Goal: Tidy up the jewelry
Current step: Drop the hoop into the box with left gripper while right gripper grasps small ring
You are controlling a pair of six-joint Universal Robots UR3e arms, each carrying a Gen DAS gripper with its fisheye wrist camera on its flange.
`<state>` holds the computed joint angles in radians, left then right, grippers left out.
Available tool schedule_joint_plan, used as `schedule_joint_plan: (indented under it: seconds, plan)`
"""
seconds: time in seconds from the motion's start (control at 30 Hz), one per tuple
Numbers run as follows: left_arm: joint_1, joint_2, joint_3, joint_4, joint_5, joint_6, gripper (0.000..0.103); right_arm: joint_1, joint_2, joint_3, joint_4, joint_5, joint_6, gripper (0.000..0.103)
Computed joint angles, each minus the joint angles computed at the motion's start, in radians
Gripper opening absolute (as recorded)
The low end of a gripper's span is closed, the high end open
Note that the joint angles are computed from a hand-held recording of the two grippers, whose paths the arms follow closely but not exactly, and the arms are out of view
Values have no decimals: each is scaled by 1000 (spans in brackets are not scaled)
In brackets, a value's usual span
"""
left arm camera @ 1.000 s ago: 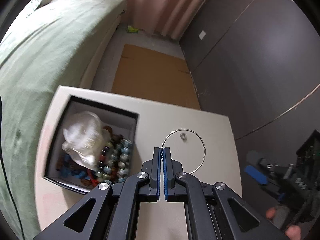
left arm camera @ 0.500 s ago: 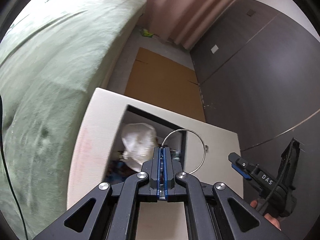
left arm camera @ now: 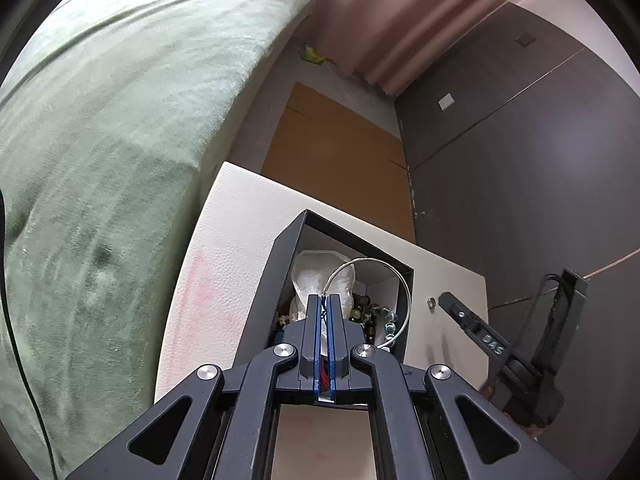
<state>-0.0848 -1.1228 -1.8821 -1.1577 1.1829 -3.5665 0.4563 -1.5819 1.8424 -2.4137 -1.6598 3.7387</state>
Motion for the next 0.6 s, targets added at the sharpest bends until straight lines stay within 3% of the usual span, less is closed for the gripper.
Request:
schedule_joint_plan:
  seconds: [0.1, 0.2, 0.23, 0.3, 0.37, 0.4, 0.6]
  plan:
    - [16, 2, -12, 2, -17, 8, 1, 39, 65, -47, 26, -73, -8, 31]
    - [33, 10, -22, -7, -32, 16, 1, 68, 108, -80, 52, -127, -23, 23]
    - [36, 12, -25, -10, -36, 18, 1, 78, 116, -97, 74, -143, -35, 15]
    - [32, 10, -23, -11, -32, 16, 1, 82, 111, -98, 84, -153, -62, 12]
    - [28, 8, -22, -8, -29, 15, 1, 46, 68, -55, 65, -101, -69, 10]
    - [23, 4, -18, -8, -26, 14, 1, 28, 45, -33, 59, -70, -66, 2]
    - [8, -1, -4, -14, -41, 16, 1, -69, -131, 109, 9, 91, -57, 2]
